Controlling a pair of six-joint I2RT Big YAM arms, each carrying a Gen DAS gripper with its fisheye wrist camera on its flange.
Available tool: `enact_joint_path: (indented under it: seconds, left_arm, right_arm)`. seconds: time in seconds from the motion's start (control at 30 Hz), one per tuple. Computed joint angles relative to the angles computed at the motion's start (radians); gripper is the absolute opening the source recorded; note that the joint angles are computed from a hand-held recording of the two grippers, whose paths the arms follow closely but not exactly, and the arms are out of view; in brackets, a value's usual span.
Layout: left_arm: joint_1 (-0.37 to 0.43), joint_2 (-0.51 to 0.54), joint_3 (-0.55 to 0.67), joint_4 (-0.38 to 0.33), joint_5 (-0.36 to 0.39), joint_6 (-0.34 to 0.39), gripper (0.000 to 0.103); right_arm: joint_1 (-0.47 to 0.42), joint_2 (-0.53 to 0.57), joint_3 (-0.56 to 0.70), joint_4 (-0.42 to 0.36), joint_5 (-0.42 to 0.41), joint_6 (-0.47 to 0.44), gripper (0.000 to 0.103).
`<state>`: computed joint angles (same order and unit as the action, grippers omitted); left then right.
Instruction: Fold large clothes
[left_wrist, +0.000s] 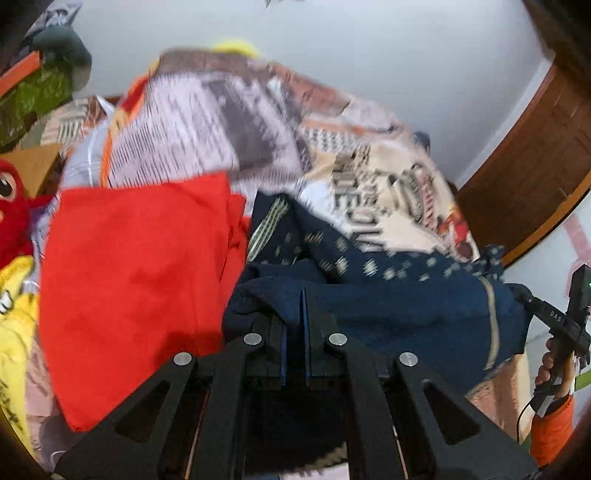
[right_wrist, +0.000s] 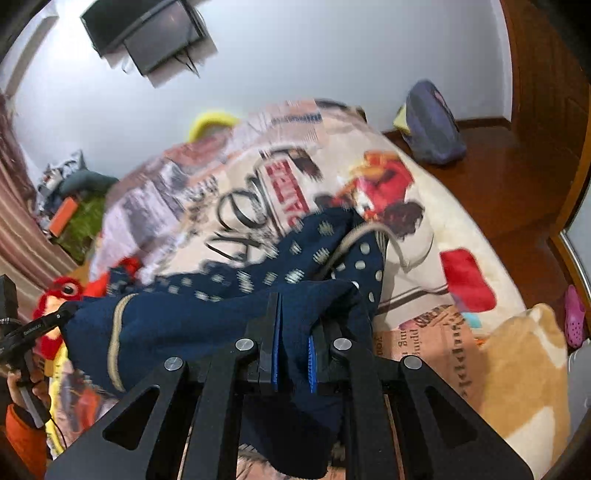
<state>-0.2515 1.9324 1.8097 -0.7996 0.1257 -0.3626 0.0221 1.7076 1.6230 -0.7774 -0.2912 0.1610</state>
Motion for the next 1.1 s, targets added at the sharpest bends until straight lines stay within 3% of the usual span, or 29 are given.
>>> enact_joint_path:
  seconds: [0.27, 0.43, 0.53, 0.6, 0.67, 0.77, 0.9, 1.1]
  left_arm:
    - [-0.026, 0.001, 0.013, -0.067, -0.054, 0.109, 0.01]
    - [-0.049, -0.055, -0.012, -0.088, -0.1, 0.148, 0.013]
    - [-0.064, -0.101, -0.047, -0.085, -0.125, 0.17, 0.021]
    - [-0.072, -0.138, -0.081, -0.073, -0.136, 0.177, 0.033]
    - [-0.081, -0.172, -0.114, -0.055, -0.164, 0.186, 0.04]
    - [-0.096, -0.219, -0.161, -0.034, -0.18, 0.202, 0.041]
    - [-0.116, -0.234, -0.189, -0.043, -0.14, 0.203, 0.042]
    - [-0.161, -0.177, -0.181, -0.081, -0.182, 0.212, 0.048]
  right_arm:
    - [-0.015, 0.009, -0.028, 0.016, -0.034, -0.011, 0.015]
    - [0.007, -0.027, -0.021, -0.04, 0.068, -0.076, 0.019]
    - [0.026, -0.066, -0.038, -0.062, 0.143, -0.14, 0.021]
    - [0.039, -0.121, -0.075, -0.062, 0.195, -0.188, 0.024]
    - [0.04, -0.13, -0.083, -0.062, 0.194, -0.191, 0.032]
    - [0.044, -0.181, -0.129, -0.051, 0.169, -0.184, 0.036]
    - [0.063, -0.218, -0.167, -0.065, 0.13, -0.189, 0.037]
    - [0.111, -0.211, -0.207, -0.077, 0.121, -0.175, 0.037]
